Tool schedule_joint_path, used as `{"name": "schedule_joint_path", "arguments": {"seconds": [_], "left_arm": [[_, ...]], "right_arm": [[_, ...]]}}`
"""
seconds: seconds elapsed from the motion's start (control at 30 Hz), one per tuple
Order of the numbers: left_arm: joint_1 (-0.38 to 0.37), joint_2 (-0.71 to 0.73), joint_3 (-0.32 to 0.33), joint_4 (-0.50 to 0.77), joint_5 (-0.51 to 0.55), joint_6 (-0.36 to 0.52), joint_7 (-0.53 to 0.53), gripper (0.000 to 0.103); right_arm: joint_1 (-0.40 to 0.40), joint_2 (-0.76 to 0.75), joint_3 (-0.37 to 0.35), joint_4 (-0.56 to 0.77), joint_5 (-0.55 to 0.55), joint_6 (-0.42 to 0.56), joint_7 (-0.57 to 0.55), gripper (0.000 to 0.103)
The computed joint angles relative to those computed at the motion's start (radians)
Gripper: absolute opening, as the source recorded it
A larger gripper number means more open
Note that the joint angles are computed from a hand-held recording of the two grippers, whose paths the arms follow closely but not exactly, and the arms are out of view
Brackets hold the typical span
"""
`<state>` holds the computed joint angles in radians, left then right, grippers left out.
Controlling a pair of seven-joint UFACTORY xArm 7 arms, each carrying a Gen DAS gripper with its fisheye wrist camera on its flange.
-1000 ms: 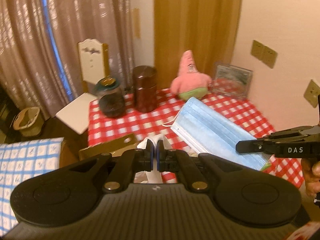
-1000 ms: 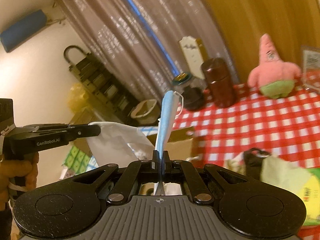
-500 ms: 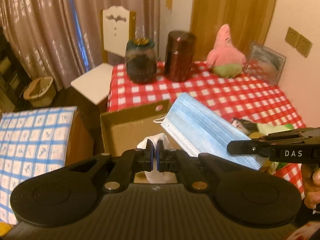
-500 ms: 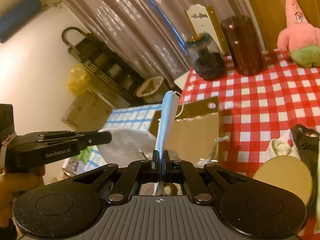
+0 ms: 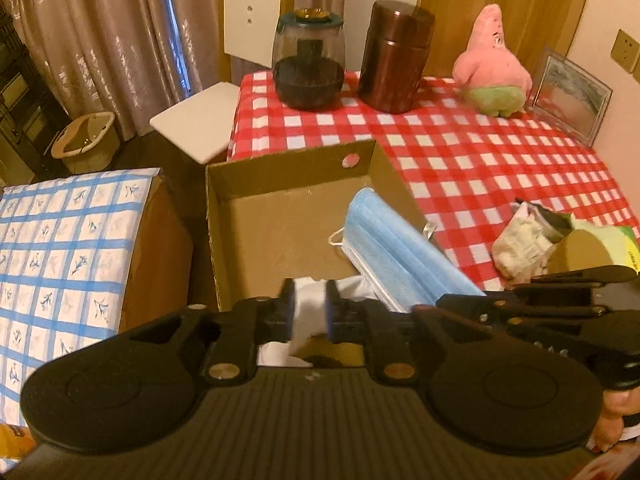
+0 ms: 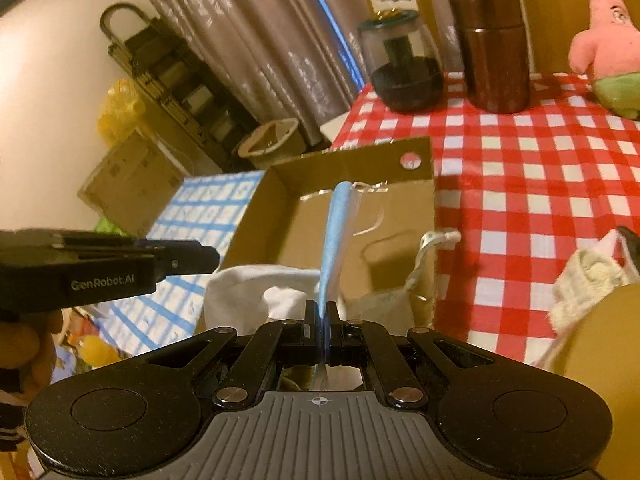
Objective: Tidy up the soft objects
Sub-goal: 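Carry the white cloth and blue mask into the cardboard tray and release both, then move both tools back to the pile beside the gold-lidded jar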
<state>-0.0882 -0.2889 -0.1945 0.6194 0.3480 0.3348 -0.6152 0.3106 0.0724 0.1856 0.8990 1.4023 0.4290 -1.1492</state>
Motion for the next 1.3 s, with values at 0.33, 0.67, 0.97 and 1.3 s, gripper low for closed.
{"name": "schedule_joint_path", "arguments": {"seconds": [0.33, 0.67, 0.97, 1.3], "left_arm": [[0.019, -0.012, -0.001, -0.018, 0.040, 0.020, -0.034, 0.037], [0.022, -0.056, -0.013, -0.033, 0.039, 0.035, -0.056, 0.045], [0.007, -0.140, -0.036, -0.049, 0.013, 0.082, -0.067, 0.049], [-0.028, -0.281, -0.106, -0.068, -0.024, 0.144, -0.135, 0.052]], "right_arm": [[-0.003, 0.047, 0.014, 0.008, -0.001, 0.003, -0.022, 0.002], [0.002, -0.019, 0.006, -0.020, -0.007, 0.013, -0.042, 0.056], [0.021, -0.142, -0.025, -0.108, -0.037, -0.008, -0.042, 0.056], [0.041, -0.401, -0.103, -0.277, -0.066, 0.001, 0.003, 0.056]]}}
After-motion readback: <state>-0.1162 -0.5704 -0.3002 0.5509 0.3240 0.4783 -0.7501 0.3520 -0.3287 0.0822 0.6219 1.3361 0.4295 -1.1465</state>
